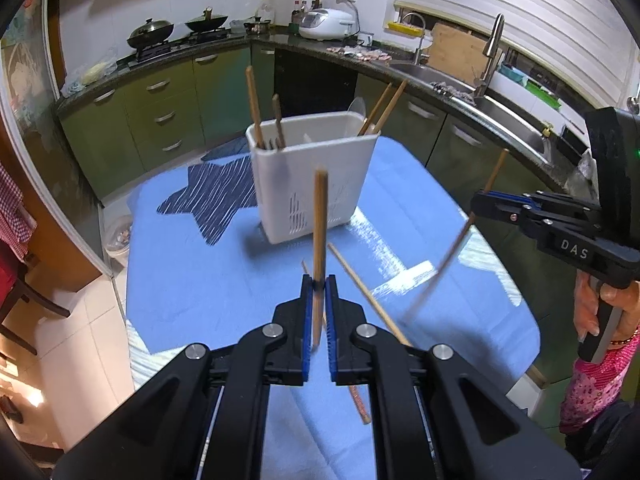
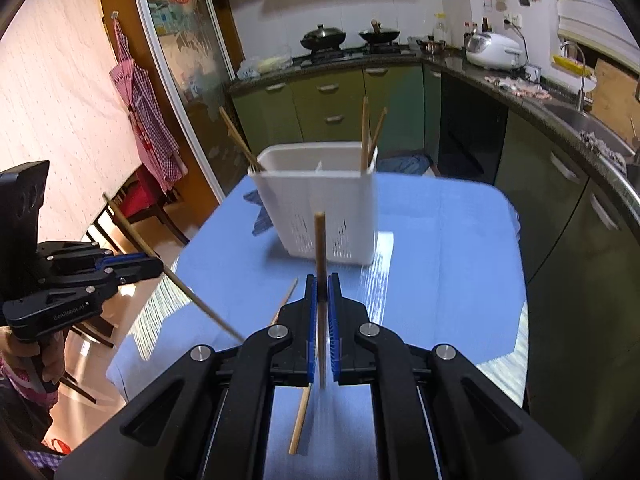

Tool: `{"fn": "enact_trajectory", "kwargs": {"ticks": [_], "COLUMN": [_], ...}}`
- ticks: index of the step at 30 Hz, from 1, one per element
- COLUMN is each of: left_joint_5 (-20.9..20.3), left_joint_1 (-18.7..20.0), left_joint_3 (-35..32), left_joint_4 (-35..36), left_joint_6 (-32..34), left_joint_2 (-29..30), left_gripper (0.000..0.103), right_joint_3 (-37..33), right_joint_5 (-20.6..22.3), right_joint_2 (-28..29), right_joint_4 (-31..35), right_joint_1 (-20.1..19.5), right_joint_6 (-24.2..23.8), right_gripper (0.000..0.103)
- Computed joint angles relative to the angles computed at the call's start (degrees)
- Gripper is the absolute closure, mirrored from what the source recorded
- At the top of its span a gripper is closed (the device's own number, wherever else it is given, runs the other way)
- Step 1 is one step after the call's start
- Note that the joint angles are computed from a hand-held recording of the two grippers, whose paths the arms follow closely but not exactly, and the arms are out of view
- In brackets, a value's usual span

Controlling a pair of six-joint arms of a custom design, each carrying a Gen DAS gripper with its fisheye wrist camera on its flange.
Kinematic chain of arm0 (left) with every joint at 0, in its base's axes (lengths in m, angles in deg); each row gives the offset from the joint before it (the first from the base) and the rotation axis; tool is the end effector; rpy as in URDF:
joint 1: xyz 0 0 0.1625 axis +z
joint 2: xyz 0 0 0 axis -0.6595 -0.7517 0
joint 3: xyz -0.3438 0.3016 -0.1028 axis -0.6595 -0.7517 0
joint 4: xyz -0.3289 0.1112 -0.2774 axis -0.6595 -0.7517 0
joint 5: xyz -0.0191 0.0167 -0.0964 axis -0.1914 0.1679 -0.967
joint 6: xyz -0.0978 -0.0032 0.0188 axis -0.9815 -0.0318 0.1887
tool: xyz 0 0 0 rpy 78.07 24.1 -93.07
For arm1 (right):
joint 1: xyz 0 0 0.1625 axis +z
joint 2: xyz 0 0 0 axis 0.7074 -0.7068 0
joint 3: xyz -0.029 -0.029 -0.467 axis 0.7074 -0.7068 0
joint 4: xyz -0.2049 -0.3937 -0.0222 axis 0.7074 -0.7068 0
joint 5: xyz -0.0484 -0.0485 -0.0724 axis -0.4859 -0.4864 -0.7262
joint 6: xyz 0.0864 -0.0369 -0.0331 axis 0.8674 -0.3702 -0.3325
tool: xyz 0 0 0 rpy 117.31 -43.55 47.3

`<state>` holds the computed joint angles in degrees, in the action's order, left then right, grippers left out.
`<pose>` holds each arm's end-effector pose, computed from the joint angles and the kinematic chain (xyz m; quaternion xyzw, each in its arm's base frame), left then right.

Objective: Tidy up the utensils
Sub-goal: 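Lift the held chopsticks with both tools up over the white caddy, then drop the chopstick into the caddy with the left tool while the right tool does likewise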

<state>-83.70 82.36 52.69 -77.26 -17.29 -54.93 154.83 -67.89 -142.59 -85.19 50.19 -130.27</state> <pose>-0.4484 -0.6753 0.1622 0.1153 0.8825 -0.3197 0.3250 0.1932 -0.7791 0.4026 0.3900 -0.8903 0.1960 0.1297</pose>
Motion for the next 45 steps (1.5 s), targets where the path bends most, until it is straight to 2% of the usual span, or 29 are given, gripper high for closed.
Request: {"fn": "enact_trajectory", "kwargs": {"ticks": [7, 16, 23, 30, 33, 36, 42, 45], "left_joint_5": [0.6, 2.1, 5.5, 7.6, 8.3, 8.3, 5.5, 4.8], "left_joint_1": [-0.3, -0.4, -0.6, 0.8, 1.9, 3.4, 5.6, 5.6], "left_joint_3": [-6.2, -17.7, -28.2, -37.6, -40.6, -41.7, -38.1, -34.0], "left_joint_4": [-1.5, -2.7, -4.1, -5.0, -2.9, 2.9, 10.2, 9.5], "left_joint_6": [5.8, 13.0, 19.5, 22.8, 21.9, 17.3, 9.7, 8.5], "left_joint_2": [2.1, 6.6, 11.4, 16.0, 17.6, 18.2, 16.7, 14.8], "left_gripper": [0.097, 0.097, 0.097, 0.097, 0.097, 0.097, 0.097, 0.091], "right_joint_3": [-2.7, -6.3, -9.4, -10.9, -11.2, -11.6, -14.2, -16.7], "right_joint_5": [1.3, 1.2, 1.4, 1.4, 1.3, 1.4, 2.2, 3.2], "right_joint_2": [0.3, 1.1, 2.0, 2.8, 3.0, 3.3, 4.7, 6.0], "right_joint_4": [-0.2, 0.7, 1.9, 3.0, 3.2, 3.5, 4.8, 6.6], "right_joint_1": [1.2, 3.1, 4.1, 4.2, 4.2, 4.1, 4.5, 4.9], "right_joint_6": [-0.1, -0.9, -0.8, -0.6, -0.3, 0.1, 0.9, 1.9], "right_gripper": [0.097, 0.097, 0.097, 0.097, 0.097, 0.097, 0.097, 0.097]}}
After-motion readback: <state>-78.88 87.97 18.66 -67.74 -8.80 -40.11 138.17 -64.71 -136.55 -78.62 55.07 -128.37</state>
